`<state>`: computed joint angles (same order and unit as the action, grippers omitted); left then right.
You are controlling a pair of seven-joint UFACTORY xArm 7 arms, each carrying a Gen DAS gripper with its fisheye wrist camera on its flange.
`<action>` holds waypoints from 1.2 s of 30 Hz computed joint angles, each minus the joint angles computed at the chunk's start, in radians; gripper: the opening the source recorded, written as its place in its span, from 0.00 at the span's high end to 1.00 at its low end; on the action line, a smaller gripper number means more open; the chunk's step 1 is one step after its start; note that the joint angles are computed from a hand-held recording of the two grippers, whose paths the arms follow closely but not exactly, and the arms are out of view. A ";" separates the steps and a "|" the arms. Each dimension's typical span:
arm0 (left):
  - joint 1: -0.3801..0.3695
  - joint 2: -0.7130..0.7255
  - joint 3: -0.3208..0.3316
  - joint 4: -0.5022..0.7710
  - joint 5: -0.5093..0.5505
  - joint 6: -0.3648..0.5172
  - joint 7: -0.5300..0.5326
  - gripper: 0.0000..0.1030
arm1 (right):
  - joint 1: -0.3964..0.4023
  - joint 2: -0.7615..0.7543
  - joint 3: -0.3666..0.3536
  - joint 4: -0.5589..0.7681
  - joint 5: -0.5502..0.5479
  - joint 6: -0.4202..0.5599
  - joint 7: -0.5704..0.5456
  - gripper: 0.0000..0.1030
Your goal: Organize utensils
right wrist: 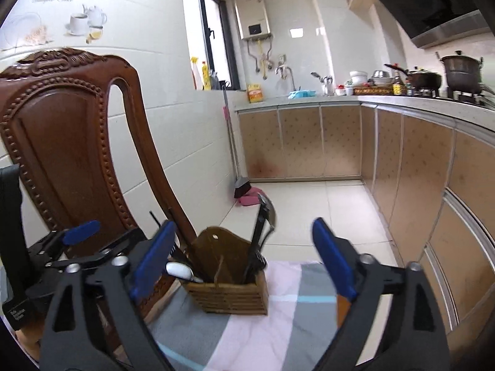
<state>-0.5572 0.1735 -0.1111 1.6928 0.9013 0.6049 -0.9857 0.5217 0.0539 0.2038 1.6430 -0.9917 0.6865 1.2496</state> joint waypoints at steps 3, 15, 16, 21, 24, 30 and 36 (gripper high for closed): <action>-0.022 -0.115 -0.025 -0.141 0.115 0.045 -0.097 0.04 | 0.014 -0.083 0.036 -0.091 -0.032 0.122 0.022 0.03; 0.046 -0.387 -0.215 -0.430 0.039 0.132 -0.143 0.04 | 0.012 -0.249 0.299 -0.250 -0.012 0.545 0.094 0.03; 0.051 -0.404 -0.227 -0.442 0.024 0.129 -0.137 0.04 | 0.019 -0.255 0.307 -0.253 -0.013 0.559 0.103 0.03; 0.098 -0.457 -0.287 -0.470 -0.002 0.143 -0.121 0.04 | 0.026 -0.292 0.334 -0.267 -0.007 0.557 0.130 0.03; 0.129 -0.488 -0.305 -0.487 -0.032 0.120 -0.116 0.04 | 0.020 -0.298 0.353 -0.257 -0.015 0.568 0.132 0.03; 0.199 -0.524 -0.363 -0.496 -0.059 0.106 -0.106 0.04 | 0.015 -0.296 0.379 -0.236 -0.019 0.592 0.126 0.03; 0.242 -0.544 -0.396 -0.508 -0.094 0.094 -0.088 0.04 | 0.017 -0.297 0.389 -0.228 -0.026 0.605 0.123 0.03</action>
<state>-0.3151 -0.3707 -0.5066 1.1848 0.8074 0.6986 -1.0736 0.5387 -0.2431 0.5923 1.4147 -1.0181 1.2917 1.3728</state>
